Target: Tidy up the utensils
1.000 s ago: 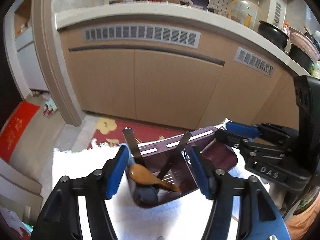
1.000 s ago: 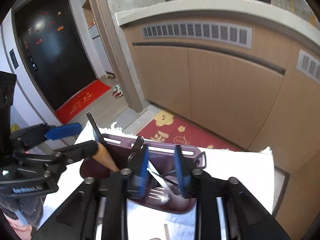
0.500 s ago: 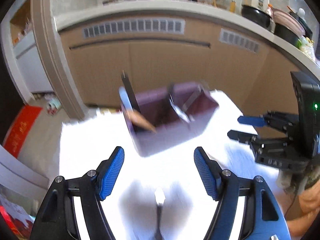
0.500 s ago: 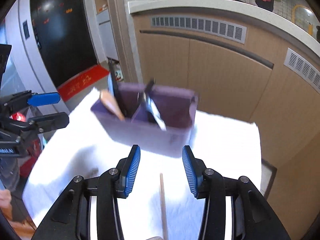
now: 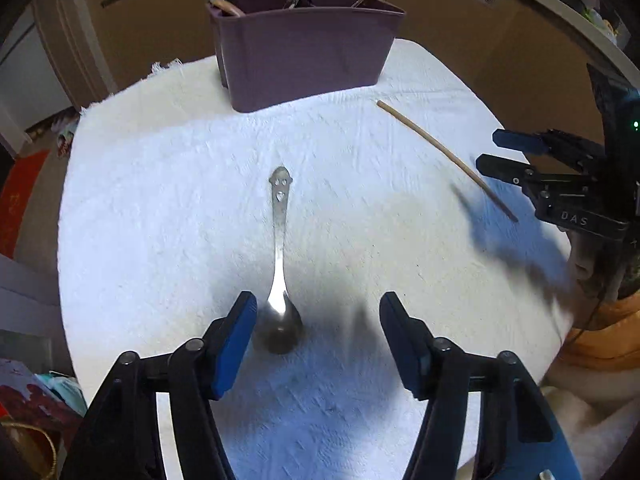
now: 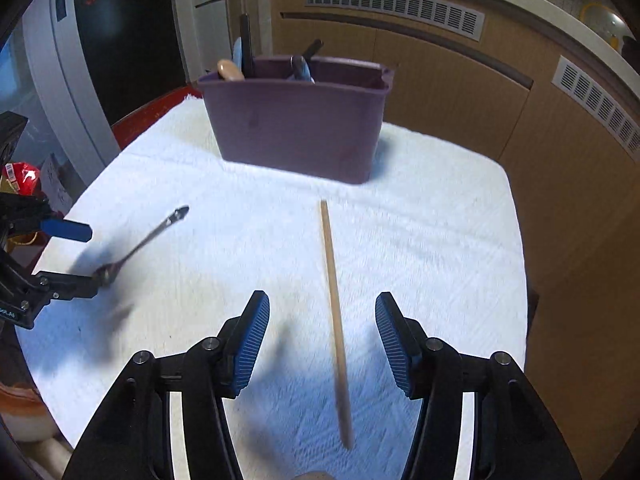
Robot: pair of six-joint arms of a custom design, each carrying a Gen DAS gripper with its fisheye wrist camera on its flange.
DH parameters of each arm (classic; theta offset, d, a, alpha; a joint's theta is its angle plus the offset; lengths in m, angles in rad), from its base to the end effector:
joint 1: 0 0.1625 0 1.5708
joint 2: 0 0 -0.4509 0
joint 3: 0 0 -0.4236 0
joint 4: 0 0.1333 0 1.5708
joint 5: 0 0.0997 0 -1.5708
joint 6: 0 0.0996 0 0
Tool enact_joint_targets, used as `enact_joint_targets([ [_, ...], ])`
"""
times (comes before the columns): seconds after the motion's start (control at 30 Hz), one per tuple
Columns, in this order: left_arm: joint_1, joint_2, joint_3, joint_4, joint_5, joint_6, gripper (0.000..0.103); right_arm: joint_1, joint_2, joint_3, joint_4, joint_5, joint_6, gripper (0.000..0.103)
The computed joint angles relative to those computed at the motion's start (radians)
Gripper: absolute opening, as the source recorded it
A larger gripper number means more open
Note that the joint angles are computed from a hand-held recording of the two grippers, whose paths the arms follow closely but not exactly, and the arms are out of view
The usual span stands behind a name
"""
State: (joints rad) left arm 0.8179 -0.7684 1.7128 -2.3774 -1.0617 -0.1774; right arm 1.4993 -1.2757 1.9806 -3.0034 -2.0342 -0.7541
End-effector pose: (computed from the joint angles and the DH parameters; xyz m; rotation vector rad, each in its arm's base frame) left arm -0.3181 -0.6055 0.0329 0.7895 2.5015 -0.1443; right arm 0.0466 -0.5923 0.3192 0.5933 -2.3071 0.6030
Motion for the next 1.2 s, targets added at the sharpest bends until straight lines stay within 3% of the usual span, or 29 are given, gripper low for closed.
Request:
enact_joint_targets([
  [0.13, 0.012, 0.011, -0.007, -0.012, -0.001, -0.021, 0.032, -0.017, -0.004, 0.019, 0.007, -0.002, 0.039, 0.058],
  [0.2, 0.019, 0.029, -0.029, -0.01, 0.007, -0.028, 0.027, -0.025, -0.008, 0.025, 0.012, -0.002, 0.055, 0.058],
  [0.4, 0.029, 0.069, -0.081, 0.038, 0.081, -0.047, 0.021, -0.035, -0.026, 0.041, 0.0, -0.005, 0.055, 0.063],
  [0.7, 0.024, 0.084, -0.094, 0.031, 0.055, -0.043, 0.019, -0.05, -0.018, 0.029, 0.012, 0.008, 0.06, 0.063],
  [0.73, 0.022, 0.08, -0.088, 0.026, 0.055, -0.048, 0.019, -0.049, -0.012, 0.023, 0.015, 0.009, 0.059, 0.061],
  [0.87, 0.021, 0.051, -0.054, 0.009, 0.059, -0.082, 0.027, -0.048, 0.024, -0.023, 0.05, 0.01, 0.082, 0.034],
  [0.97, 0.024, 0.027, -0.029, 0.011, 0.074, -0.099, 0.036, -0.053, 0.051, -0.057, 0.101, 0.019, 0.109, 0.027],
  [1.07, 0.025, 0.004, -0.002, 0.014, 0.09, -0.103, 0.042, -0.042, 0.068, -0.049, 0.048, -0.006, 0.08, 0.007],
  [1.2, 0.025, -0.009, 0.018, 0.019, 0.094, -0.099, 0.044, -0.04, 0.051, -0.034, 0.063, -0.007, 0.091, 0.006],
])
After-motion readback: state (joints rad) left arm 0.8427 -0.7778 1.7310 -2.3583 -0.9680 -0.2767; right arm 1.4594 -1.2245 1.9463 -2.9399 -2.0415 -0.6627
